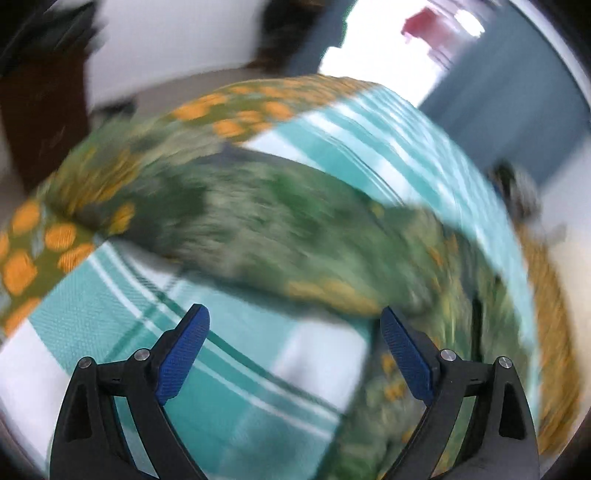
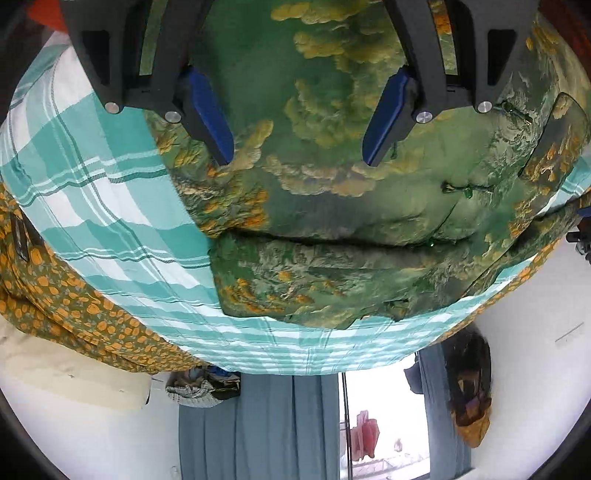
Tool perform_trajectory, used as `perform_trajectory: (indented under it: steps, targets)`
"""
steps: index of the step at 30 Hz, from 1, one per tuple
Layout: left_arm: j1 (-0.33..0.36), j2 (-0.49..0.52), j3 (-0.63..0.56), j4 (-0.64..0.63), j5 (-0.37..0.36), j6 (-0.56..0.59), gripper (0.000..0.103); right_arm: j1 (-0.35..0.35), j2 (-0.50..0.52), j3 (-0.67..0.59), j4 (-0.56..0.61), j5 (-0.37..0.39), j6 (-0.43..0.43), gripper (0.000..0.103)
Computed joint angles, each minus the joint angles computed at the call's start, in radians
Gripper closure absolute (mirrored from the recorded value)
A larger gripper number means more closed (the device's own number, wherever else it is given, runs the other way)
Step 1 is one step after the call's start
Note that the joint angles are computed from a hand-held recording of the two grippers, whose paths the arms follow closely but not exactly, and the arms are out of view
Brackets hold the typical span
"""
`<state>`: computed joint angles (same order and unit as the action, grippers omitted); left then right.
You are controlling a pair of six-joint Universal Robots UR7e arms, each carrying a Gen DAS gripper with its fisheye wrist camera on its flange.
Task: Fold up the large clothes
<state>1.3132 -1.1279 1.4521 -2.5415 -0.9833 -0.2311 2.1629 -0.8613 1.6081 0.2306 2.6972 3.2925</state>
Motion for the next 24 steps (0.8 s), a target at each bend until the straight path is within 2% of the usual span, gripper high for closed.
perform_trajectory:
  steps: [2, 6, 8, 11, 13, 14, 15, 16, 19, 22, 24]
  targets:
    - [0.064, 0.026, -0.055, -0.009, -0.09, -0.094, 0.007, 0.008, 0.011, -0.007, -0.017, 0.001, -0.021, 0.029]
    - [0.134, 0.076, -0.131, -0.012, -0.149, -0.239, 0.007, 0.016, 0.048, -0.034, 0.0, -0.008, -0.028, 0.029]
    - [0.147, 0.102, -0.164, -0.063, -0.149, -0.253, 0.007, 0.021, 0.06, -0.04, 0.0, -0.019, -0.041, 0.029]
    - [0.141, 0.147, -0.238, -0.081, -0.086, -0.245, 0.008, 0.023, 0.065, -0.034, -0.011, -0.038, -0.069, 0.029]
    - [0.137, 0.171, -0.279, -0.087, -0.045, -0.249, 0.025, 0.018, 0.068, -0.032, -0.002, -0.05, -0.063, 0.029]
    - [0.135, 0.18, -0.298, -0.078, -0.037, -0.247, 0.047, 0.017, 0.068, -0.03, -0.004, -0.053, -0.058, 0.029]
    - [0.131, 0.189, -0.32, -0.054, -0.021, -0.234, 0.074, 0.014, 0.066, -0.026, -0.005, -0.058, -0.053, 0.029]
    - [0.124, 0.202, -0.35, -0.019, 0.004, -0.199, 0.083, 0.011, 0.063, -0.022, -0.007, -0.062, -0.047, 0.029]
    - [0.087, 0.212, -0.375, 0.011, 0.083, -0.074, 0.09, 0.003, 0.045, -0.003, -0.029, -0.079, -0.046, 0.029]
    - [0.023, 0.225, -0.378, -0.04, 0.161, 0.098, 0.092, -0.002, 0.03, 0.012, -0.05, -0.096, -0.048, 0.029]
    - [-0.025, 0.225, -0.363, -0.104, 0.186, 0.23, 0.092, -0.005, 0.027, 0.016, -0.054, -0.105, -0.045, 0.029]
